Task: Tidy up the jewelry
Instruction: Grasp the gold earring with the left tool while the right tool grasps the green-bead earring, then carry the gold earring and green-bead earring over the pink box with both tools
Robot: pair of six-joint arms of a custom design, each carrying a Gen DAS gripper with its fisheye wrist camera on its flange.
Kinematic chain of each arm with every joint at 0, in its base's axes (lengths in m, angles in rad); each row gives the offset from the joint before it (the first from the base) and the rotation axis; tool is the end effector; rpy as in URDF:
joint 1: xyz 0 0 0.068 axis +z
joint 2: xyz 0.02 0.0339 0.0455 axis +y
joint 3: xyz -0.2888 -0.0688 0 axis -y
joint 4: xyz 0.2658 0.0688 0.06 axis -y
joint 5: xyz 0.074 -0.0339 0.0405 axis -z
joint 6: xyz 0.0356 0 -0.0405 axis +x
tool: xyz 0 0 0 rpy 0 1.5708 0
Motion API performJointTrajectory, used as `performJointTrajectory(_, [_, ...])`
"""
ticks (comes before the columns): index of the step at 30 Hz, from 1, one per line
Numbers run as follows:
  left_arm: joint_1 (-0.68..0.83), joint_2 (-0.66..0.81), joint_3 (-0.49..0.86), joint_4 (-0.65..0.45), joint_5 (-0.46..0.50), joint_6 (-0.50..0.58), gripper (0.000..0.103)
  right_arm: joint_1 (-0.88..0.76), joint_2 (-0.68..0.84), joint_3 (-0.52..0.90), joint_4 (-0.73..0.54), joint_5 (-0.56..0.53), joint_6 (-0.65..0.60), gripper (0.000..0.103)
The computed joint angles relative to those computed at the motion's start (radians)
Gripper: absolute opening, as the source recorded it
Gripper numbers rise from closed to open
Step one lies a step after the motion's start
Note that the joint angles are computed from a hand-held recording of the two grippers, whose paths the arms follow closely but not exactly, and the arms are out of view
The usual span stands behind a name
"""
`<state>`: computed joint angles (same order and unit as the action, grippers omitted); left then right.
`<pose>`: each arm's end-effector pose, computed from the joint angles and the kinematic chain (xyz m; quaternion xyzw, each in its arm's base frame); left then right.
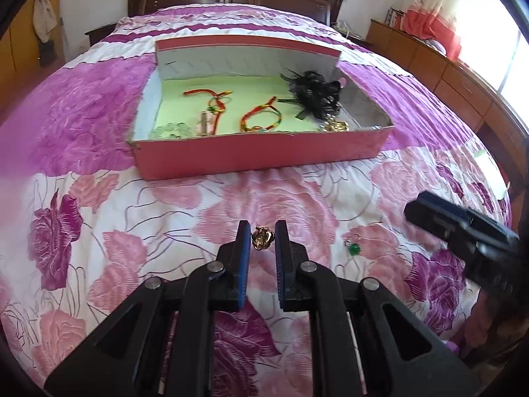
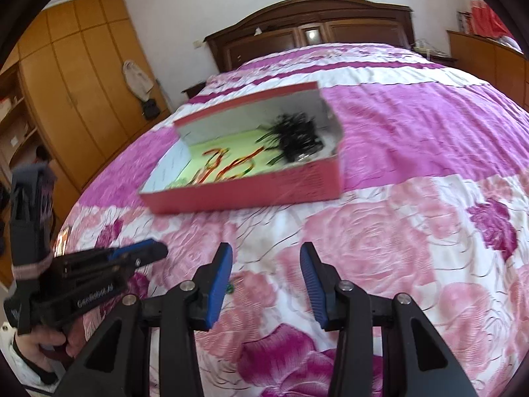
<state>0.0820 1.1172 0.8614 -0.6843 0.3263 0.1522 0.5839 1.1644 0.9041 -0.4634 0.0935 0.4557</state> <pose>0.2295 0.0074 0.2769 0.0833 0.9357 -0.1176 0.3220 0.2189 0.1406 0.2959 -0.0392 0.9100 0.1669 0.3775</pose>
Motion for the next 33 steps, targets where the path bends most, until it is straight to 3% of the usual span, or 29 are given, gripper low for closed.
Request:
performJointTrajectory(10, [0.034,-0.008,-0.018,0.013,0.018,0.006,0.006,0.077,0.098,0.036,-0.013,-0.021,-0.015,0.045])
performJointTrajectory(19, [0.061,-0.008,-0.023,0.008,0.045,0.010,0.006,0.072,0.172,0.063,-0.037,-0.067,-0.014,0.032])
performJointTrajectory(26, [0.067,-0.006,-0.022,0.006,0.053,0.009,0.006,0.068,0.224,0.091,-0.062,-0.070,-0.026,0.013])
performJointTrajectory(33, [0.068,-0.019,-0.016,-0.001,0.058,0.001,0.006,0.055,0.201,0.072,-0.038,-0.097,-0.023,0.011])
